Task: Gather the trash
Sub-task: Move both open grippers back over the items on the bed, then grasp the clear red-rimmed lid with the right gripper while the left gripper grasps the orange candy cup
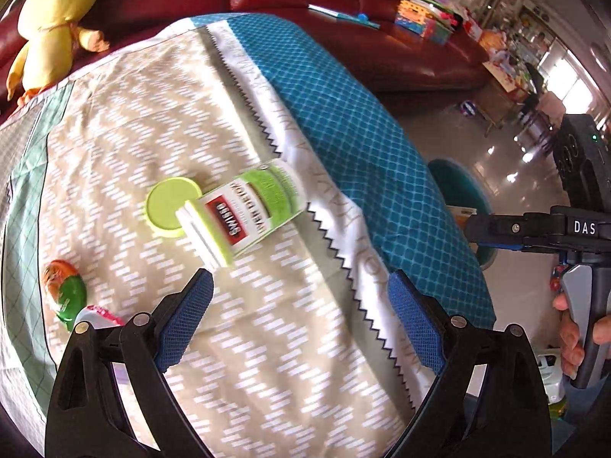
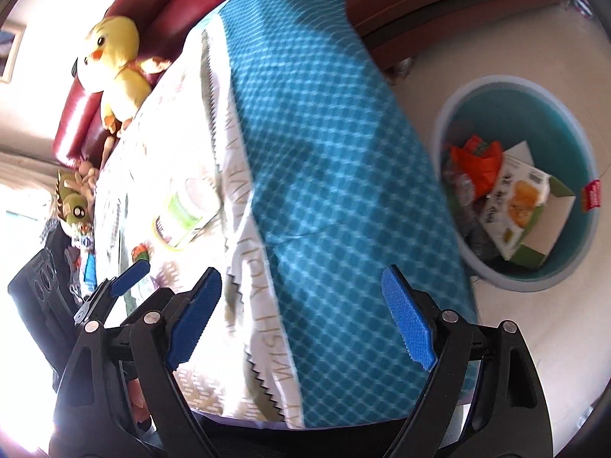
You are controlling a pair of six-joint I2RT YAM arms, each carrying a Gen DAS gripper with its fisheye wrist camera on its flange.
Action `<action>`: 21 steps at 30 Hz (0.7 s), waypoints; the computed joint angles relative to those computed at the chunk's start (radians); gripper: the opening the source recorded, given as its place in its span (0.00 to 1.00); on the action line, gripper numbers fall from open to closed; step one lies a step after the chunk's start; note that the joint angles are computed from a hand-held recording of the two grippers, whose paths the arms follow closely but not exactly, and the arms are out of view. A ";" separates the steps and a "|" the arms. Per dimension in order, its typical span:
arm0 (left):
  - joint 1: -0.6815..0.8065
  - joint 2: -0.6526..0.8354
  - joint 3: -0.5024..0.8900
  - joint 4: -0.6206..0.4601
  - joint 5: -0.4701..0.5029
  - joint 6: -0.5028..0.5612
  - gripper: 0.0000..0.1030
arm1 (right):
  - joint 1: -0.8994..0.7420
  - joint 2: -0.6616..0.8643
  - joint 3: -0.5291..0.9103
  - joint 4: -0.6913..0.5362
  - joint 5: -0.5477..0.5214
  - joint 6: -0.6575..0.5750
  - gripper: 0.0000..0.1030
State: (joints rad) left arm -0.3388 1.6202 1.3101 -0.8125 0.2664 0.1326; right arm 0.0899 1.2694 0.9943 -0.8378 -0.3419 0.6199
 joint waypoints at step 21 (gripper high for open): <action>0.645 -0.007 -0.048 -0.117 0.161 0.434 0.90 | 0.525 0.585 0.615 -0.072 0.129 0.118 0.79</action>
